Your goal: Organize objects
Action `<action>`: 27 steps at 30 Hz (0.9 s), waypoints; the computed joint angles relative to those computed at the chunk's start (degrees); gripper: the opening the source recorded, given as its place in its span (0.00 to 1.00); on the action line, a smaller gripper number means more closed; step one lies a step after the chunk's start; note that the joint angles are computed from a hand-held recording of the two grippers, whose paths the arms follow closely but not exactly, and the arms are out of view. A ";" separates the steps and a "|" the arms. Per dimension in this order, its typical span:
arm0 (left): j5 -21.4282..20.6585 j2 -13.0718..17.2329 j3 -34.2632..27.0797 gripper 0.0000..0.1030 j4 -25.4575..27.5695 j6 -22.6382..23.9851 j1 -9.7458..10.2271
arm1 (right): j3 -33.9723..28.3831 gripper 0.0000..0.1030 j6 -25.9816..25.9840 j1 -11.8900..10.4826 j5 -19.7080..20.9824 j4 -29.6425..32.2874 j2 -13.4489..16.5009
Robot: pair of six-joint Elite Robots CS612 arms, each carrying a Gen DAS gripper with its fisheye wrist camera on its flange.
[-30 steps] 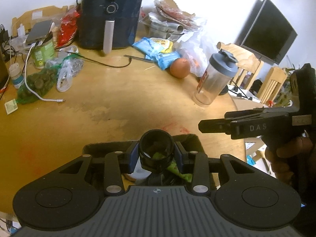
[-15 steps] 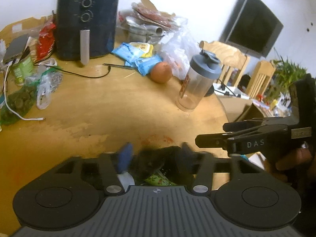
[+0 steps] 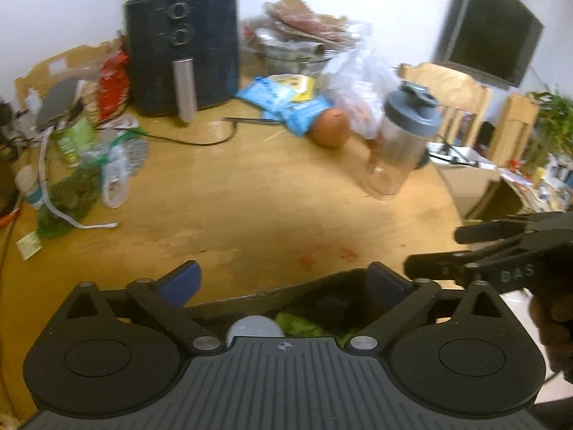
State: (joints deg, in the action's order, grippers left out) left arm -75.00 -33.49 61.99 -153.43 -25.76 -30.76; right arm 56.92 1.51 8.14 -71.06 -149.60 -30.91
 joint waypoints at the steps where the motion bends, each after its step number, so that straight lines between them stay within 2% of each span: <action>1: 0.31 -0.03 -0.17 1.00 1.12 -0.33 0.01 | -0.22 1.00 -0.19 0.07 0.17 0.38 0.07; 6: 2.40 -0.60 0.19 1.00 4.93 -2.09 0.04 | -1.58 1.00 -1.88 0.61 1.00 3.18 0.48; 10: 4.24 -1.26 0.88 1.00 8.09 -5.58 0.04 | -2.65 1.00 -4.05 1.25 1.08 6.48 0.74; 15: 2.84 -2.22 2.04 1.00 12.05 -10.38 0.59 | -3.55 1.00 -6.57 1.99 0.65 10.67 0.89; 22: -0.51 -3.12 2.99 1.00 19.99 -16.21 1.17 | -5.27 1.00 -8.29 2.91 -1.10 17.21 1.49; 25: -4.64 -3.24 3.55 1.00 21.66 -17.75 1.75 | -5.72 1.00 -8.89 3.12 -1.70 19.41 1.65; 27: -7.46 -3.45 4.55 1.00 20.93 -18.32 2.10 | -6.02 1.00 -9.13 3.23 -2.20 20.77 1.75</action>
